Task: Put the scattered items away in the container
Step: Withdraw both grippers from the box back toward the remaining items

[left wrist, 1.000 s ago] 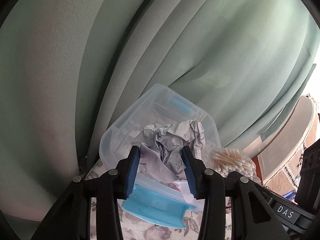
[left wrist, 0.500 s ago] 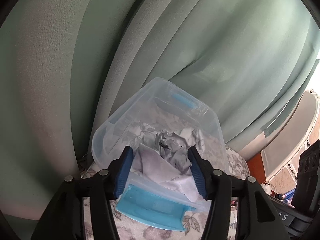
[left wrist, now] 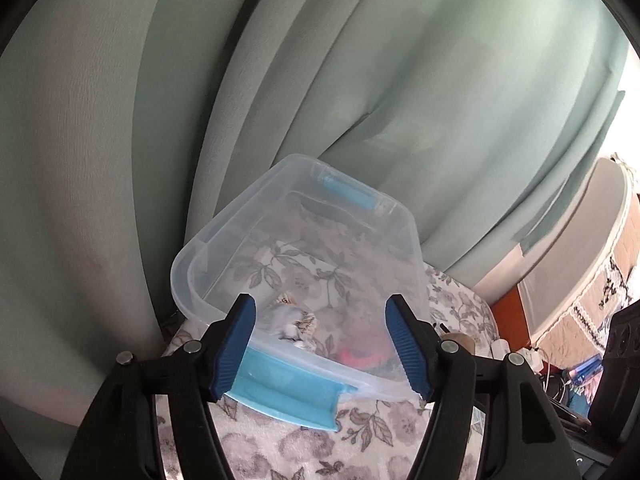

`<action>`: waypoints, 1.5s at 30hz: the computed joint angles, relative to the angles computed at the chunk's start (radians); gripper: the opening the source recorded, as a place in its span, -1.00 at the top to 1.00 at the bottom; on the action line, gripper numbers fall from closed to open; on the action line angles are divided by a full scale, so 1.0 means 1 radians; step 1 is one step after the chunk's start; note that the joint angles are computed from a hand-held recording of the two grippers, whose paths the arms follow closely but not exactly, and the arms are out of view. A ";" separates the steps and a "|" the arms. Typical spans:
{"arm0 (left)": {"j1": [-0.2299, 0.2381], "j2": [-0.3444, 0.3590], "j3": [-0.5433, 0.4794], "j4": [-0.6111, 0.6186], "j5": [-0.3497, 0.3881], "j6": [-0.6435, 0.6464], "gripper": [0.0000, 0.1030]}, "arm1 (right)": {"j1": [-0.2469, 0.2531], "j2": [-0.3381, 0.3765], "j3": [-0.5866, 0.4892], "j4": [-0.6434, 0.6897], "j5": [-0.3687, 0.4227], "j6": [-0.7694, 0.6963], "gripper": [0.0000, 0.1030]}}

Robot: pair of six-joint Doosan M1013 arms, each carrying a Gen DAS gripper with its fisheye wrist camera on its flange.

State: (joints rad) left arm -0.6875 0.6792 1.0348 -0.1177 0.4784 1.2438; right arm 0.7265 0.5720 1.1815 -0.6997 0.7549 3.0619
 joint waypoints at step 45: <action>-0.160 0.036 -0.038 0.096 0.209 0.161 -0.51 | 0.083 -0.224 0.463 -0.238 0.203 0.646 -0.89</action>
State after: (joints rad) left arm -0.8476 0.7152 0.9967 -0.0216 0.6875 1.4050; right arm 0.8098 0.3476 1.6442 -0.9382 0.9576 3.7078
